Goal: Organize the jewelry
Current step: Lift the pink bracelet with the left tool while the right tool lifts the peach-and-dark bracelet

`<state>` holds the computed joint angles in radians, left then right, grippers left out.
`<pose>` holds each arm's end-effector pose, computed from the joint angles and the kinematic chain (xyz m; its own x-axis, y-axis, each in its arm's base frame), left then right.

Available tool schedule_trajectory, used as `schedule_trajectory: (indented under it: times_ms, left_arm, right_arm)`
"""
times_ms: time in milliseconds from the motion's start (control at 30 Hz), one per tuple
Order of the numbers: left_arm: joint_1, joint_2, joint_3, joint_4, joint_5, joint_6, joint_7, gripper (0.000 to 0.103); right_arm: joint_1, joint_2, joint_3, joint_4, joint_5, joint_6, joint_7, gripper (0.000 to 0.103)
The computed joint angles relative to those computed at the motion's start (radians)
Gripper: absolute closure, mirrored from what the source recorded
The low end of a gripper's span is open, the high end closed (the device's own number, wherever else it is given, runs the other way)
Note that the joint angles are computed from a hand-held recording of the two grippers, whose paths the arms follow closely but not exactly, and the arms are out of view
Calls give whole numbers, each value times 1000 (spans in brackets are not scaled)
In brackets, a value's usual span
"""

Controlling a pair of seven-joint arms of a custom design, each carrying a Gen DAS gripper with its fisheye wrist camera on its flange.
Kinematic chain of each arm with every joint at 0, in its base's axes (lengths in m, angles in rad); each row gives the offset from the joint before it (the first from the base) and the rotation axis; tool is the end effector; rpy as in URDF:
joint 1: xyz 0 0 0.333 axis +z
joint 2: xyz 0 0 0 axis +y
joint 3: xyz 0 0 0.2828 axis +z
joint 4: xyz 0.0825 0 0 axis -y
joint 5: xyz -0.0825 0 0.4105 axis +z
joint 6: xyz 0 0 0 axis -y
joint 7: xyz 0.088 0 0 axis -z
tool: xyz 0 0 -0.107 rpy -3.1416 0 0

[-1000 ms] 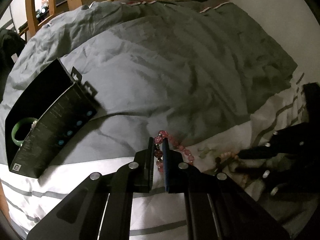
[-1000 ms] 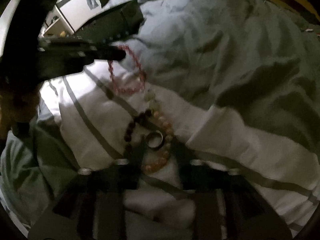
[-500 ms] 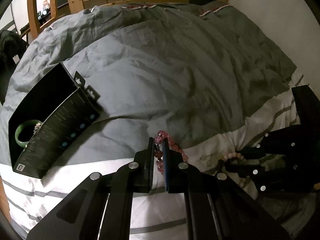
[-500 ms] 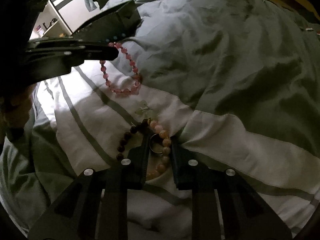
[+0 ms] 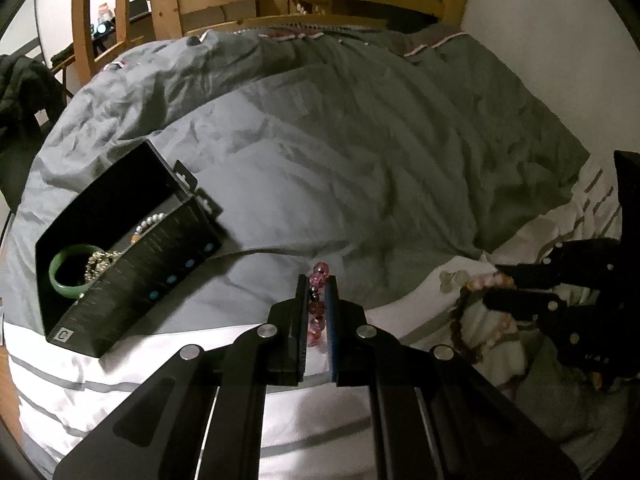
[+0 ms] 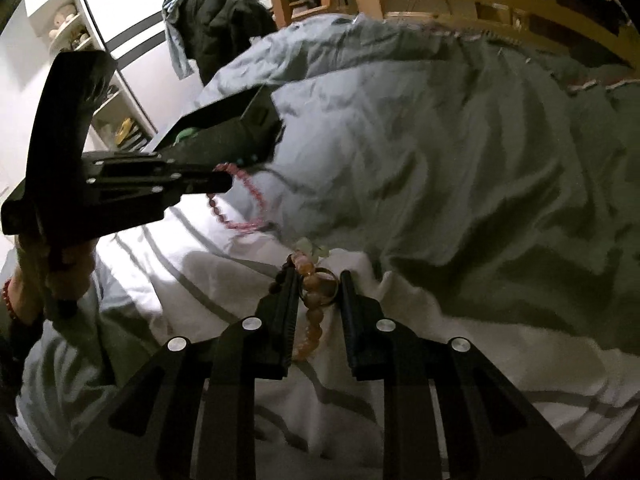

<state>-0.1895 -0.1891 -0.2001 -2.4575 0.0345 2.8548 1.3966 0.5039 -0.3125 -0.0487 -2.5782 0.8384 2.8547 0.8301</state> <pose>0.4878 -0.2024 0.3833 -0.2599 -0.9651 0.0323 -0.8103 0.1997 -0.5510 0.4494 0.1758 0.3734 0.4940 -0.8396 -0.2260 -0.7415 -0.2711 -0.6138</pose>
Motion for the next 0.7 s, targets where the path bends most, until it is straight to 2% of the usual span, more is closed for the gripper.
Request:
schedule_trajectory:
  times_ms: [100, 200, 300, 333, 367, 467, 700]
  left_arm:
    - [-3, -13, 5, -10, -12, 6, 6, 95]
    - [-4, -21, 6, -15, -18, 8, 9, 95]
    - [-1, -23, 4, -15, -15, 9, 6, 95]
    - [-2, -23, 6, -15, -17, 10, 9, 95]
    - [-2, -22, 7, -14, -19, 11, 10, 95]
    - [-2, -30, 8, -19, -22, 16, 10, 95]
    - [3, -35, 6, -22, -19, 19, 5, 95]
  right_arm:
    - [2, -17, 9, -12, -3, 61, 3, 82]
    - [37, -37, -13, -22, 10, 111, -19, 82]
    - [98, -56, -59, -28, 48, 146, -63, 82]
    - [139, -63, -101, -23, 98, 142, -104, 82]
    - [182, -73, -153, -14, 175, 120, -161, 82]
    - [217, -98, -241, 12, 377, 6, -282, 82]
    - [163, -109, -222, 23, 538, -91, -366, 82]
